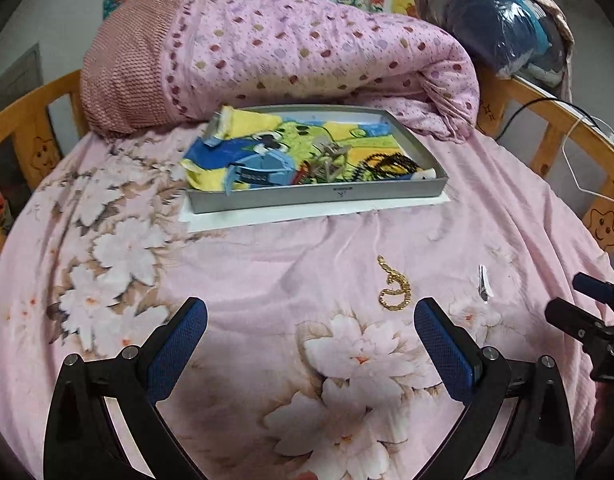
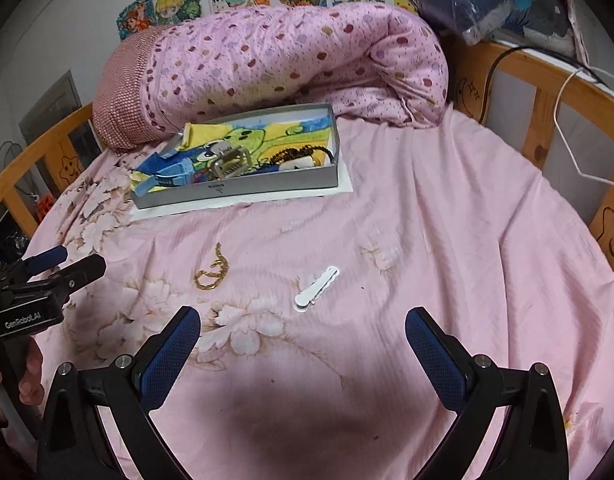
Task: Organize jewelry
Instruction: 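Reach the left tool toward the gold chain while the right tool reaches toward the white hair clip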
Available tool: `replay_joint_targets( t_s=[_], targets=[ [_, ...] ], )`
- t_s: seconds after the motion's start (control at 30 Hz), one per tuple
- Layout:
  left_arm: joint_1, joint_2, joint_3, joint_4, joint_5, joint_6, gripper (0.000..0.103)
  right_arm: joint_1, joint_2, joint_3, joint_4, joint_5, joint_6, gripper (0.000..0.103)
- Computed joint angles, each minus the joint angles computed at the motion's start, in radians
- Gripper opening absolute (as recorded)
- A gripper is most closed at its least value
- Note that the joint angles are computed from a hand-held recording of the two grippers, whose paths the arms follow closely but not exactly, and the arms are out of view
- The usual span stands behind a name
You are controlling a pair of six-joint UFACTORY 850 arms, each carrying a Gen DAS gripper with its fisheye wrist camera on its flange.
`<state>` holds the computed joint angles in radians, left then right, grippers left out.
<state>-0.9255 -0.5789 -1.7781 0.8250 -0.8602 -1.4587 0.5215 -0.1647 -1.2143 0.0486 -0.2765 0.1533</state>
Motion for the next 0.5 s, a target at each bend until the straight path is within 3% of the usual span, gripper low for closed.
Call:
replay_joint_targets(
  t_s=[0.1,0.33,0.5],
  targets=[
    [0.018,-0.012,-0.010,-0.038,0.051,0.056,0.101,-0.016,-0.026,-0.023,0.049,0.002,-0.039,0.103],
    [0.050,-0.047,-0.027,-0.079,0.166,0.152,0.101,-0.075,-0.102,-0.109,0.300,-0.039,-0.333,0.103],
    [0.063,-0.081,-0.053,-0.116,0.228,0.266,0.097,-0.088,-0.149,-0.148,0.340,-0.080,-0.407,0.102]
  ],
)
